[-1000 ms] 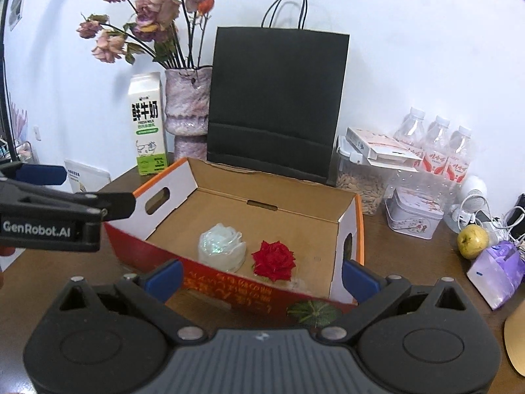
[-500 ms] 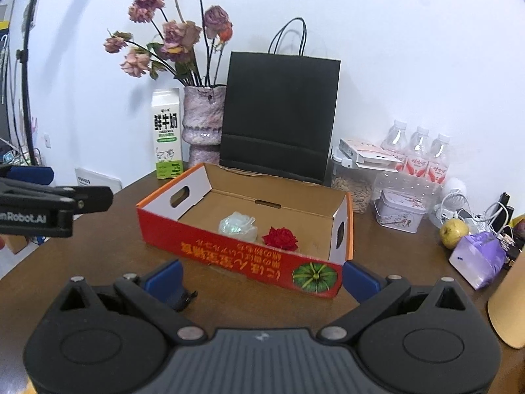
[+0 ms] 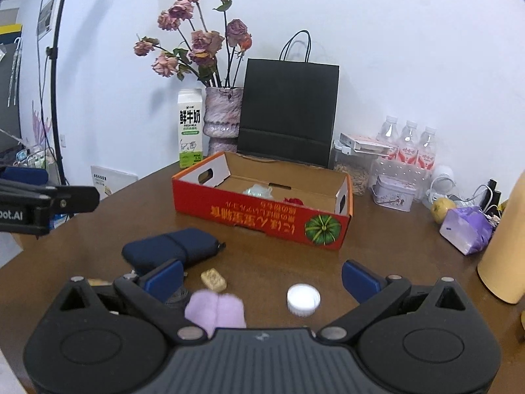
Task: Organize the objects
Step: 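Withdraw both tools from the box back toward the remaining objects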
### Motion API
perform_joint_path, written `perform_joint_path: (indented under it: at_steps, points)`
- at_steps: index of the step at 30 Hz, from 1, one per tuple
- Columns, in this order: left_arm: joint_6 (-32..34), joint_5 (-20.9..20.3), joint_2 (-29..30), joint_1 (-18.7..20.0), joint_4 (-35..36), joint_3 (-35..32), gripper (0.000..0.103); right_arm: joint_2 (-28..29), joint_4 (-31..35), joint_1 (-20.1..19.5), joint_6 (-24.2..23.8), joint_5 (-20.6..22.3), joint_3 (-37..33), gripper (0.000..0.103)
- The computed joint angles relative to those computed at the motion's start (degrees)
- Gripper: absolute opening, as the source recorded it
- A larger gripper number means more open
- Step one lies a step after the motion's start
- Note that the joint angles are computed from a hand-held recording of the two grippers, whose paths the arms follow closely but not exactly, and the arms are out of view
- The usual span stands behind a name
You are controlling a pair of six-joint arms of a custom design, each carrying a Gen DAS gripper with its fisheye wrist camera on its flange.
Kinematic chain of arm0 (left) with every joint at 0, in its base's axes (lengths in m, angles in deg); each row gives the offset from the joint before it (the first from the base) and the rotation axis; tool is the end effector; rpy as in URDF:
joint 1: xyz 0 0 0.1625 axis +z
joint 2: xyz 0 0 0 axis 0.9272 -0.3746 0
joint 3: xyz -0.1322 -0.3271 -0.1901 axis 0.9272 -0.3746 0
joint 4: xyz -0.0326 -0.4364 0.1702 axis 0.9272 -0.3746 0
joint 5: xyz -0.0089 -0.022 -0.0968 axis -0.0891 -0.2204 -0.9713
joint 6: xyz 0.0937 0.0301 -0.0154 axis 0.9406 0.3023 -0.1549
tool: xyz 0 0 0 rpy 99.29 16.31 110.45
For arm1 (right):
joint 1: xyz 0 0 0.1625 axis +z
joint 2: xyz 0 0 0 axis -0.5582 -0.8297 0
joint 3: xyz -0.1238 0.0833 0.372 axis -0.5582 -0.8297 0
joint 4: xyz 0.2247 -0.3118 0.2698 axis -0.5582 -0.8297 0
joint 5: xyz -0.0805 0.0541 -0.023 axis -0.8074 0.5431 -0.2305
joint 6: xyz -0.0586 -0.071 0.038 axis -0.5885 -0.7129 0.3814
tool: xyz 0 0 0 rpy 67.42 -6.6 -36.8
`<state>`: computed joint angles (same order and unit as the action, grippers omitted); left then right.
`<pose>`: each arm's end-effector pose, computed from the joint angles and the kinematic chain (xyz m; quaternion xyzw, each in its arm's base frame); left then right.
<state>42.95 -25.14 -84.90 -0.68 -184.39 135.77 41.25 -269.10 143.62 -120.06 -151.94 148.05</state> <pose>-0.1270 -0.7555 0.3158 0.3395 0.7945 -0.4421 0.2409 0.3297 -0.7110 0.0797 0.2164 -0.7801 0.4680 0.3544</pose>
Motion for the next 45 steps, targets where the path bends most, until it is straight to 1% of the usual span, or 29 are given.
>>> perform_joint_path:
  at_steps: [3,6,9,13,16,20,22,29,38,41,45]
  points:
    - [0.1,-1.0,-2.2,0.3,-0.5,3.0,0.103,-0.9,-2.7,0.4,-0.5,-0.3,3.2,0.103]
    - [-1.0,-2.7,-4.1,0.8,1.4,4.9,0.103,-1.9,-5.5,0.5,-0.7,0.2,6.6,0.103]
    - [-0.4,-3.0,-5.3,1.1,0.5,7.0,0.103,-2.3,-7.8,0.6,-1.0,-0.3,9.1,0.103]
    - [-1.3,-4.1,-6.8,1.7,1.0,9.0,0.103,-3.2,-10.3,0.6,0.1,-0.3,12.6,0.103]
    - [-1.3,-4.8,-7.8,2.4,-0.2,10.9,0.103,-3.4,-12.2,0.7,0.7,-0.8,14.6,0.103]
    - [-2.1,-6.0,-9.0,3.2,-0.3,12.7,0.103,-4.2,-13.7,0.4,3.6,0.3,17.7,0.103]
    - [-2.0,-6.5,-9.3,3.6,-0.6,13.4,0.103,-4.4,-14.7,0.1,4.6,1.7,19.1,0.103]
    - [-1.6,-6.7,-10.1,5.4,-2.1,16.0,0.103,-3.7,-14.8,-0.1,6.2,1.7,20.8,0.103]
    - [-0.7,-7.8,-10.9,6.7,-1.3,17.5,0.103,-3.3,-13.5,-1.1,8.2,1.9,22.0,0.103]
    - [-0.2,-7.9,-10.7,6.7,-0.8,17.4,0.103,-3.3,-12.9,-1.5,7.8,2.1,21.9,0.103]
    - [0.1,-7.3,-9.9,6.5,-0.3,17.0,0.103,-4.0,-11.0,-2.3,7.3,3.5,22.0,0.103]
